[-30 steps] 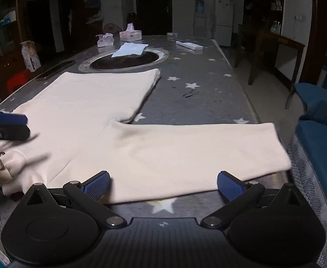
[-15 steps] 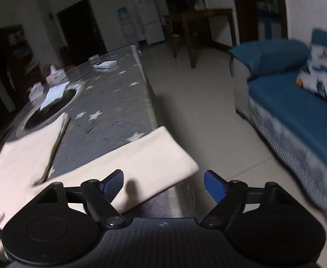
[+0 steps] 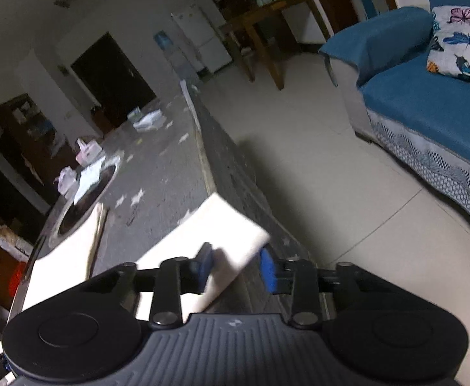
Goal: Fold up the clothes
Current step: 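Grasp the sleeve cuff with the right gripper and lift it up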
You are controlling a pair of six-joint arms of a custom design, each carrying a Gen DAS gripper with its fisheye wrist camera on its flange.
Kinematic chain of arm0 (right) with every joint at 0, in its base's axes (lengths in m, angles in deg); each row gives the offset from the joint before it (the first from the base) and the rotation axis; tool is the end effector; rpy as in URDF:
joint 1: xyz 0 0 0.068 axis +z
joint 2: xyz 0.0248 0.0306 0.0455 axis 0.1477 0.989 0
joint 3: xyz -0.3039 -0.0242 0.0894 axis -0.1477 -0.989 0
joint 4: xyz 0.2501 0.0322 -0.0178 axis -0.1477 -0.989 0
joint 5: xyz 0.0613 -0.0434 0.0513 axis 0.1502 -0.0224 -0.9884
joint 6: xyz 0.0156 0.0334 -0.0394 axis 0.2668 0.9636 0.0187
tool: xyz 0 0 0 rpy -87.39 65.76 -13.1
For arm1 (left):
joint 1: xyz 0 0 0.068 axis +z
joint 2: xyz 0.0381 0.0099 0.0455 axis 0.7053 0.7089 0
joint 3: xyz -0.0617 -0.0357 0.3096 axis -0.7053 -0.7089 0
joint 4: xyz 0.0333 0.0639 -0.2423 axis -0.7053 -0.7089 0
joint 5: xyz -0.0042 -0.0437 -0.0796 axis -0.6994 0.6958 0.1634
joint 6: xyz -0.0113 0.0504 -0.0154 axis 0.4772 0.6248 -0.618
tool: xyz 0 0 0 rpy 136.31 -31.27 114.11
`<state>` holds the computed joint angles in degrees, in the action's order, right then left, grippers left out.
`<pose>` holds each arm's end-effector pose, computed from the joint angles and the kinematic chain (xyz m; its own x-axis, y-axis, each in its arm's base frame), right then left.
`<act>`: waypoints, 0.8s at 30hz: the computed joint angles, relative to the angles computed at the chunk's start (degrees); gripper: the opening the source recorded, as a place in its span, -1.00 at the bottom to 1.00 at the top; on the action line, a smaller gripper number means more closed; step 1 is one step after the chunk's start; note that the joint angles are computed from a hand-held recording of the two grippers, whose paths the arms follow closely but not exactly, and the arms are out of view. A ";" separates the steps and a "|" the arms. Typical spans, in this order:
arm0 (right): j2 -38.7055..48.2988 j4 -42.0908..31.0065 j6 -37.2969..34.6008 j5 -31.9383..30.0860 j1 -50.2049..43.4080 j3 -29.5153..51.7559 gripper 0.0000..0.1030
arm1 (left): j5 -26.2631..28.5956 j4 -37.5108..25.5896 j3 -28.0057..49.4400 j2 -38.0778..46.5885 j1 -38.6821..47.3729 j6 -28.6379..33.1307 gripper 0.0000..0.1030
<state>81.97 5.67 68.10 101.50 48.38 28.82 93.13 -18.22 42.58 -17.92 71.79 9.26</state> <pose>0.2239 0.1724 0.1478 -0.6234 0.4599 -0.6324 0.1275 0.8577 0.4980 0.1552 0.0521 0.1800 -0.5938 0.2188 -0.7743 0.4562 0.8842 -0.1001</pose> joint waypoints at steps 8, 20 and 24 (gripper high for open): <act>-2.74 0.81 -1.16 2.22 1.67 0.17 -0.90 | -0.33 0.61 -0.34 -0.38 0.15 -0.15 0.39; -9.50 -8.50 -12.69 1.93 9.87 14.72 -0.90 | 6.01 -7.20 1.71 -1.38 9.14 7.29 0.40; -6.07 -11.15 -15.95 -0.36 13.12 23.11 -0.91 | 10.83 -13.27 4.21 -0.46 16.95 13.53 0.44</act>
